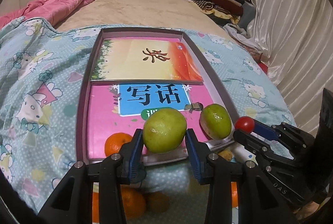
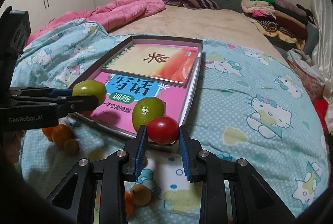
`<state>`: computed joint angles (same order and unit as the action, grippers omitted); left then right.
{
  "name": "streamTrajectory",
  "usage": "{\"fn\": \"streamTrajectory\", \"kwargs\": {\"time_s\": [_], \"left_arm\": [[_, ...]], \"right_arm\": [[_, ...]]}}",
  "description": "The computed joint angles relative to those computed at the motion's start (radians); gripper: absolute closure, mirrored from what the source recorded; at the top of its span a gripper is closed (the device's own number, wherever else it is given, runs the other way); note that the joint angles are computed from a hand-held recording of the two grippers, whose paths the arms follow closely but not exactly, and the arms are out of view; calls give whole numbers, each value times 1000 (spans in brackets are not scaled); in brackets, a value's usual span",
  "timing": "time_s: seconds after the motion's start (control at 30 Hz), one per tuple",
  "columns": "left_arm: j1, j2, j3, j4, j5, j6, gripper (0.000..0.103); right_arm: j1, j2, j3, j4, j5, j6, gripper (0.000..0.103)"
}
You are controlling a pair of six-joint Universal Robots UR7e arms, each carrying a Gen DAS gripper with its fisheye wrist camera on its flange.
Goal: Organize fruits
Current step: 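Carry the tomato with the right gripper while the left carries the green pear over the tray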
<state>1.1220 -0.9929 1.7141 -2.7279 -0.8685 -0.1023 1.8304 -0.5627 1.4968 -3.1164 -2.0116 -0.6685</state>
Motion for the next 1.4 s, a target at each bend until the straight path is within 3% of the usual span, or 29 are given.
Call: {"fn": "streamTrajectory", "kwargs": {"time_s": [0.7,1.4], "left_arm": [[14,67,-61,19,48,11,62],[11,80,-58,-9,87,49,61]], "right_arm": [[-15,15,-31,0,46,-4,69],[-14,23,-30,-24,29,-17,63]]}}
